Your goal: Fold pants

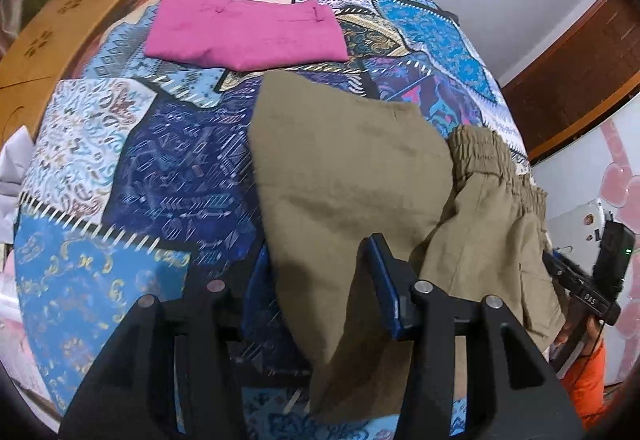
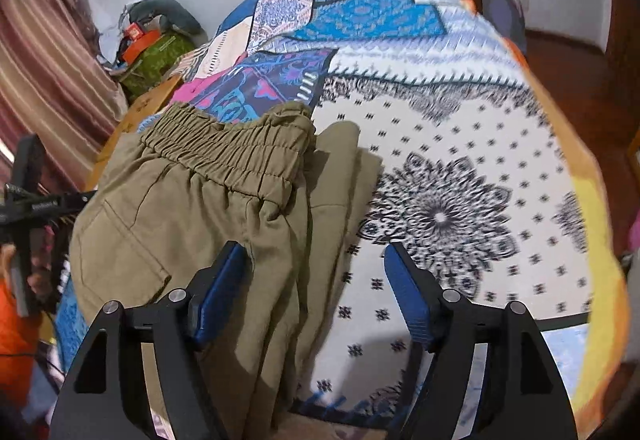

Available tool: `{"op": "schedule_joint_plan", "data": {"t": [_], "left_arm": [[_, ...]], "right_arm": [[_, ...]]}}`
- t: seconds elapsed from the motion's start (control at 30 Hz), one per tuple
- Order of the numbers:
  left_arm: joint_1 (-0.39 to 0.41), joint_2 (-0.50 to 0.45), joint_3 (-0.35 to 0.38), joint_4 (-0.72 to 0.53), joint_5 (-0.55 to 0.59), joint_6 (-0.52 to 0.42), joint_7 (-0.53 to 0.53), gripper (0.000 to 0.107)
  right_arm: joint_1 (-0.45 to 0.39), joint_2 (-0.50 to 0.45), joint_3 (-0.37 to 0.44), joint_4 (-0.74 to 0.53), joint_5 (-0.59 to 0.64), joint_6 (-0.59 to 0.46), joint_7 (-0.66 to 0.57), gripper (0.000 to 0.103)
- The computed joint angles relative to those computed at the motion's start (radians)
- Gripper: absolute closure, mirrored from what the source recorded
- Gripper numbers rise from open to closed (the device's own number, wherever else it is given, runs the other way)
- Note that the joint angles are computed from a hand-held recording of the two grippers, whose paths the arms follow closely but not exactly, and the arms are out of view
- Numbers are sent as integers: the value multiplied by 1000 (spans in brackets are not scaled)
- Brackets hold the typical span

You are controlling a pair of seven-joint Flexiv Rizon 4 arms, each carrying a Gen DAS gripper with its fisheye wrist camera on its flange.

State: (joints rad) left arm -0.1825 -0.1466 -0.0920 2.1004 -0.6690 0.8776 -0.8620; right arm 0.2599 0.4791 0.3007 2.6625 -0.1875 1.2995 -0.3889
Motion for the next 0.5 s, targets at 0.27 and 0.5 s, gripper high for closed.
{"op": "schedule_joint_plan", "data": {"t": [0.27, 0.5], "left_arm": [[-4, -7, -16, -14, -62, -34, 69, 69], [-38, 13, -11, -4, 46, 45, 55, 93]], "right_arm": [[2, -65, -25, 12, 25, 147, -21, 34], [13, -76, -36, -7, 38, 147, -77, 64]]}}
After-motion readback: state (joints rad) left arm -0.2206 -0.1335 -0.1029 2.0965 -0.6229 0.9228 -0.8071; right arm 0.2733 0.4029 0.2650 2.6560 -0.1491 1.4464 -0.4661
